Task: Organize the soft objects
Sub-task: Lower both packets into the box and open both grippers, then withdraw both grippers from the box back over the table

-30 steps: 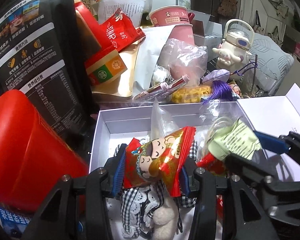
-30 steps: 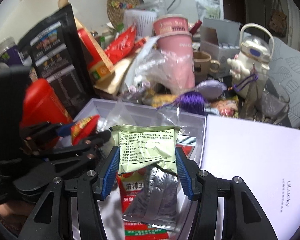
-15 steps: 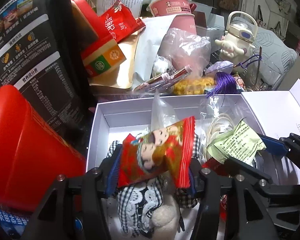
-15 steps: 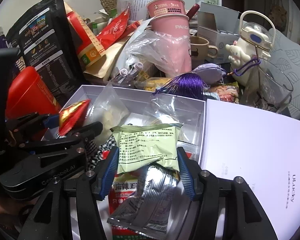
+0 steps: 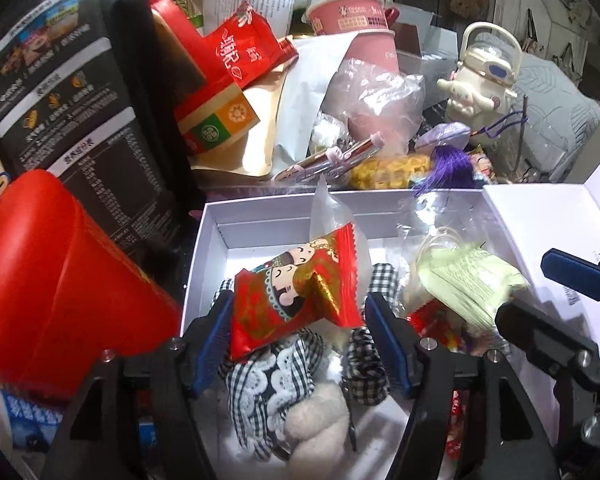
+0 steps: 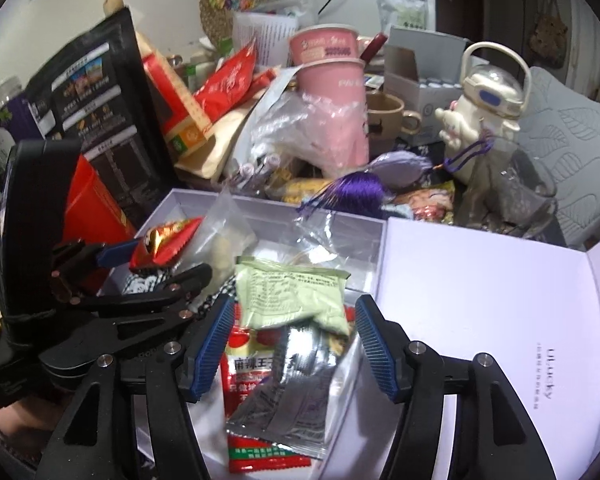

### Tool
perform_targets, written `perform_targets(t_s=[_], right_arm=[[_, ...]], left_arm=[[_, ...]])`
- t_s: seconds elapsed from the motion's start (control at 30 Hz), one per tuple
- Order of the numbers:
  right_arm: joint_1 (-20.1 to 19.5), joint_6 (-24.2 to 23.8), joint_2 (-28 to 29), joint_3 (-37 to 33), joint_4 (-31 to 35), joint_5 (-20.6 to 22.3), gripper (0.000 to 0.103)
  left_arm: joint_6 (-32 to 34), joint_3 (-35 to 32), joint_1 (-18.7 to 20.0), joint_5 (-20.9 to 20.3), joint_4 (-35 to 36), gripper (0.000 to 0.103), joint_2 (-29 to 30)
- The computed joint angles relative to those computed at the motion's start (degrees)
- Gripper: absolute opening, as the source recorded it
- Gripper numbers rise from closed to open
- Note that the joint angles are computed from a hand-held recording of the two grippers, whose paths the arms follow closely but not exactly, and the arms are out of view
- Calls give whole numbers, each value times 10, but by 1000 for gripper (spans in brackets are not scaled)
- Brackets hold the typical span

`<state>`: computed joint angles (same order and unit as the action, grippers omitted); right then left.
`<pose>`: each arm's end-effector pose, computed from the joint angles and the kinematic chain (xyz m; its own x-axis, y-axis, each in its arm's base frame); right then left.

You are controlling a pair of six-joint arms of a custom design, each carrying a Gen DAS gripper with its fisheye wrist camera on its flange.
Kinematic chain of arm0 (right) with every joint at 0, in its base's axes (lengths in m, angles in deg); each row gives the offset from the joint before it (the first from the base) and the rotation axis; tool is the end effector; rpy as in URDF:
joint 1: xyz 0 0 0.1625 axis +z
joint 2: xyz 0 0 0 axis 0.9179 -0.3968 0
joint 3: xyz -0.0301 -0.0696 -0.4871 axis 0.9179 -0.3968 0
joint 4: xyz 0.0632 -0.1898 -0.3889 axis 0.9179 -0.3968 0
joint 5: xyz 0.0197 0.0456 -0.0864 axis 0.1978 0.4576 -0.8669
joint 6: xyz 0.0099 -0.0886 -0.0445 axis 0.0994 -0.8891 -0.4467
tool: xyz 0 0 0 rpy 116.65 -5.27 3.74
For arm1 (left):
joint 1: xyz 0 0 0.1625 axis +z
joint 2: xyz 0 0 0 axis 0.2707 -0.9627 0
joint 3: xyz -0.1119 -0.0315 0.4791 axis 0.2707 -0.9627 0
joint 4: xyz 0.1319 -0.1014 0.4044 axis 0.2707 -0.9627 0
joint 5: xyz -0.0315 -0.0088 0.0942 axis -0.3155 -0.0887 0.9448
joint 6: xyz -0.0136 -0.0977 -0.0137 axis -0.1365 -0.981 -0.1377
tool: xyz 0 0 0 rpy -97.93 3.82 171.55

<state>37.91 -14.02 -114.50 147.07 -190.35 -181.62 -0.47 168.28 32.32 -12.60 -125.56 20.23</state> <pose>0.1994 -0.4243 0.0172 -0.7812 -0.2388 0.5768 -0.5371 0.7281 -0.4260 -0.1233 -0.4546 0.1109 -0.6706 0.1363 -0.7292 0.5147 0.7934 -0.3250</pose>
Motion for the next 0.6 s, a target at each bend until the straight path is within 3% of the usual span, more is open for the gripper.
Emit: perform_targets(t_s=[0.3, 0.6], right_arm=[[20, -2, -22, 26, -30, -9, 63], [80, -5, -54, 49, -70, -37, 63]], left_arm=[[-25, 27, -58, 20, 18, 65, -49], [-70, 51, -132, 51, 73, 65, -129]])
